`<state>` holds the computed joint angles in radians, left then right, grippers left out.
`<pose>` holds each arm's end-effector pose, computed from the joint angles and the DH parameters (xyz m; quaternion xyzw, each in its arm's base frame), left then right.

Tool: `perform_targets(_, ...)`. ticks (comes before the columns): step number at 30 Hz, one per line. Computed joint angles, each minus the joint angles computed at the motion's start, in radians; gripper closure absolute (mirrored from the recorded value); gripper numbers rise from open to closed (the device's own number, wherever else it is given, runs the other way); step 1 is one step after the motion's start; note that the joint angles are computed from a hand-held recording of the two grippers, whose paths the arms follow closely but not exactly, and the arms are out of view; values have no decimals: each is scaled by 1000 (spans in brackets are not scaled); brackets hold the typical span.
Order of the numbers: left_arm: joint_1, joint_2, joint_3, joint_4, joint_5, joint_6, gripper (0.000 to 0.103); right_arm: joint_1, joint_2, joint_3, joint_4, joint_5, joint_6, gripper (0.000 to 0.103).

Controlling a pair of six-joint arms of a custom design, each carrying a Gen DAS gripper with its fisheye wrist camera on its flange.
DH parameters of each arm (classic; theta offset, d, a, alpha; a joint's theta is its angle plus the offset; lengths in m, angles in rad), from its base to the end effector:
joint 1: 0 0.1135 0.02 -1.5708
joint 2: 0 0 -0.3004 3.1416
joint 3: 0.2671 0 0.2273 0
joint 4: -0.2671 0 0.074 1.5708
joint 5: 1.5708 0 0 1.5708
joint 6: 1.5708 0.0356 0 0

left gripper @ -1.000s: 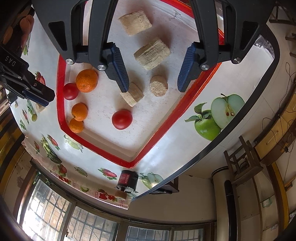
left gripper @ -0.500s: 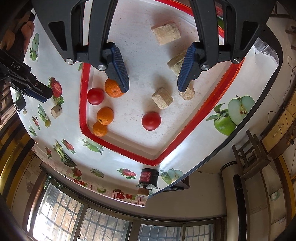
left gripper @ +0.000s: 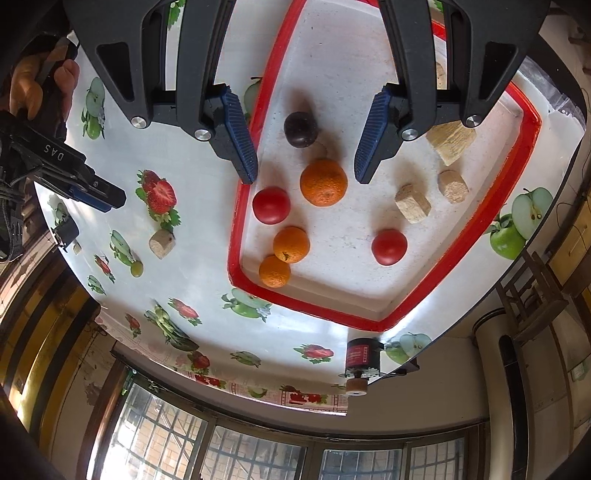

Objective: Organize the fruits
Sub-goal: 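Move right gripper toward the small green fruit while left gripper approaches the last round block, then close right gripper on the green fruit while left gripper closes on the round block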

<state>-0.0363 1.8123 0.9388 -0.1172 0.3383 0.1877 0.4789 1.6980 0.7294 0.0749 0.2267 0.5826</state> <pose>0.3369 -0.0241 0.1857 0.1534 0.9333 -0.1395 0.2933 0.2698 0.1311 0.1801 0.0861 0.9340 0.0750 0.3386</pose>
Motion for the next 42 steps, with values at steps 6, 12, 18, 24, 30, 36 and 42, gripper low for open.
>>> perform_targets(6,-67,-13,-6,-2,-4,-21,50,-40,-52,-60,9,0,-5,49)
perform_targets(12,-159,-4,9,-3,-21,-46,50,-108,-73,-103,30,-18,-26,49)
perform_targets(18,-260,47,58,-7,-34,-72,50,-211,-61,-119,70,-53,-82,49)
perform_targets(24,-360,132,157,-28,-44,-98,50,-331,13,-85,117,-111,-159,49)
perform_targets(30,-434,252,300,-63,-81,-118,50,-404,106,4,134,-131,-237,49)
perform_targets(36,-470,375,445,-108,-121,-145,50,-439,198,110,125,-134,-302,49)
perform_targets(42,-484,431,504,-101,-134,-158,50,-472,271,175,127,-167,-322,50)
